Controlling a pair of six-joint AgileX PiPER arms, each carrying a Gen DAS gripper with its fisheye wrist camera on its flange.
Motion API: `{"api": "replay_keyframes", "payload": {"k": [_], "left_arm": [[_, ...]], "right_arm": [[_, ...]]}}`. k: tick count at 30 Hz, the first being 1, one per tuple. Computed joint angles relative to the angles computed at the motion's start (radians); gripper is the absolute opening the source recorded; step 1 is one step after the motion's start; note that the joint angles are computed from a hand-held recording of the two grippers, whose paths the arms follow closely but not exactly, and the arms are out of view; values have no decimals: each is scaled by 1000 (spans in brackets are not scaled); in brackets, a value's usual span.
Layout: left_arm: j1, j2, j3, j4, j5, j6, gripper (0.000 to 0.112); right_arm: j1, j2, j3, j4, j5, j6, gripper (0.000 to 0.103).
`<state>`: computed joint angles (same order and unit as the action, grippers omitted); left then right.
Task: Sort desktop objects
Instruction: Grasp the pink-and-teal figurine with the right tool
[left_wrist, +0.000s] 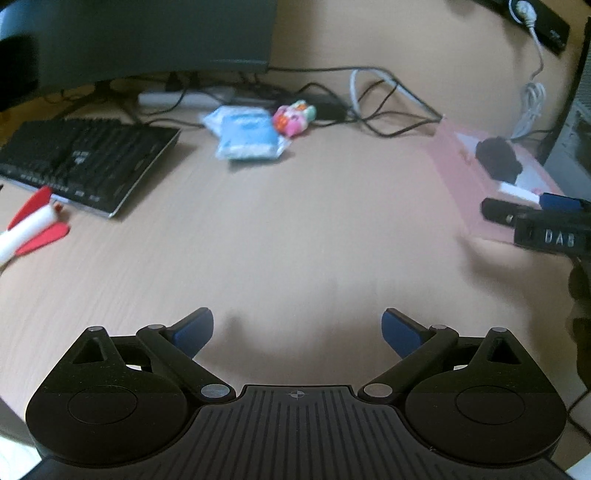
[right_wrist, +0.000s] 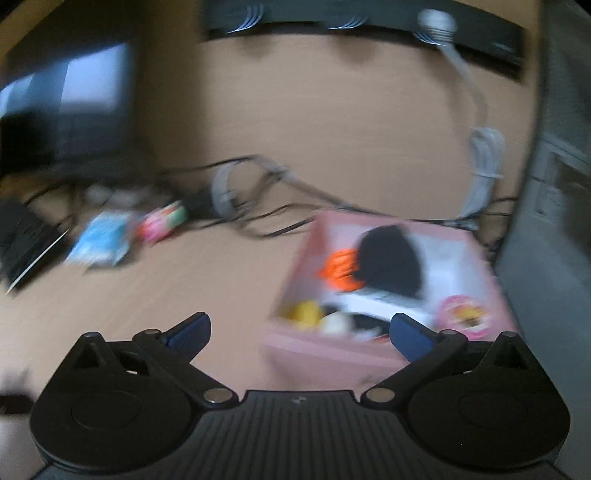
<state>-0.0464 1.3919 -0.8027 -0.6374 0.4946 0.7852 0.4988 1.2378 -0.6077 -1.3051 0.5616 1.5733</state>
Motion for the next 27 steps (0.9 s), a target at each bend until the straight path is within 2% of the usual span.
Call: {"api": "replay_keyframes", "payload": {"k": [6,9,12,13,14,16,18,21,23,25,27], "left_arm": [[74,22,-25,-25,6,80,101],[127,47,-66,-39,24,105,101],[182,75,-109,-59,48,140,101],[200,83,-121,-68,61,154,101],[219,90,-131,-78,76,169,101],[258,99,-149,-107,117,211,101],[287,109,-161,-124,153,250,101],[313,133,-183,-116,183,278,101],[323,145,-198,-108,189,286,101],[333,158,-217,-116,194,295,101],[332,177,-241,-118,194,283,101]], "right_arm": [[56,132,-131,30,-68,-56,103],[13,253,-284,139,-136,-152,103],[-29,406,-472,239,-165,-219,102],[-46,470,-553,293,-159,-253,100],[-56,531,-639,357,-138,-293,90],[-92,657,-824,544,-110,-417,82],[-116,770,-978,651,-87,-468,82],[-130,939,-1220,774,-1,-557,82],[-134,1004,-1308,799,23,-581,82],[-128,1060,-1392,809,71,-609,67],[-137,1066,-1399,875,70,-661,45]]}}
